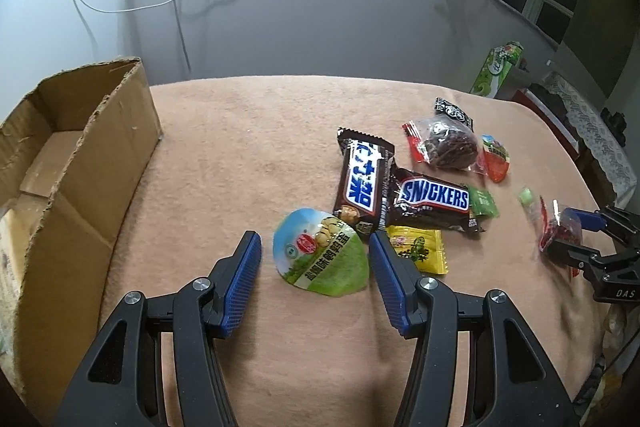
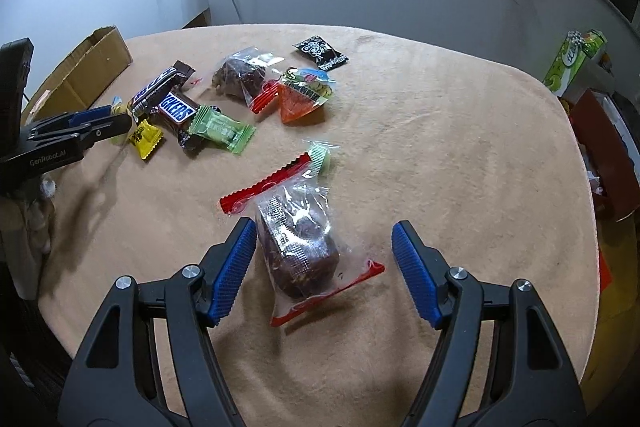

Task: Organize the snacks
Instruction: 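Grasp the green jelly cup with the left tool while the right tool grasps the dried meat bag, then carry the jelly cup and meat bag over the cardboard box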

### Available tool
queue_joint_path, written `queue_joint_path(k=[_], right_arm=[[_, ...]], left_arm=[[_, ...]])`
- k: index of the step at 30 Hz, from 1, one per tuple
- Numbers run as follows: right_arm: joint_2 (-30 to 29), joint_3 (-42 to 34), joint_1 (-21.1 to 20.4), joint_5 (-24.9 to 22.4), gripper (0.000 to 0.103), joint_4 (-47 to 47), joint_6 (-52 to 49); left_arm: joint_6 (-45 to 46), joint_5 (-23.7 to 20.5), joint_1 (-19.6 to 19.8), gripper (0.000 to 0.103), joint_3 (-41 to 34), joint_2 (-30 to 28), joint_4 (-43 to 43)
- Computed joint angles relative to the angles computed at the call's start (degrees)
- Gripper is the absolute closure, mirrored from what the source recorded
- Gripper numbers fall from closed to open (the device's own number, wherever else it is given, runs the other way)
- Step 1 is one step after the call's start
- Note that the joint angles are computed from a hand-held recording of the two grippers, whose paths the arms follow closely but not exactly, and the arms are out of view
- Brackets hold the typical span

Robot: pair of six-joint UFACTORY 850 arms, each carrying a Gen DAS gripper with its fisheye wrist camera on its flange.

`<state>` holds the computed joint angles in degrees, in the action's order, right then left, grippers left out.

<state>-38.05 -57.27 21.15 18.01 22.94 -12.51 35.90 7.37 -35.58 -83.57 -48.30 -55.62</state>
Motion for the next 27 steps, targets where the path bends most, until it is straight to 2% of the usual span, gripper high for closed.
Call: queue_joint_path(k=[3,5,7,12,19,27], right_arm=[[-0.5,-0.6,0.0,-1.2,0.048,0.6,-1.0],[-0.9,-1.0,0.3,-1.1,0.049,3.0,-3.6],[-1.0,-1.1,0.5,-0.9,0.057,4.2,-4.7],[-0.9,-1.1,0.7,-0.6,0.060,5.9,-6.1],[-0.3,-0.7,0.8,0.2,0.061,5.0,-4.1],[2.2,0.1,2.2,1.8,0.061,7.1,-6.0]], left_arm=[[8.5,0.2,-0.1,0.059,-0.6,-0.3,-8.1],[9.2,0.2,-0.1,0.059,-0.8,-0.4,-8.6],[7.7,0.2,0.0,0.061,-0.7,-0.5,-7.1],[3.5,0.3,0.0,0.066,-0.5,-0.4,-2.9],[0.9,2.2,-0.4,0.068,0.8,0.7,0.5],[-11.0,4.9,-0.3,0.068,3.8,3.5,11.9]])
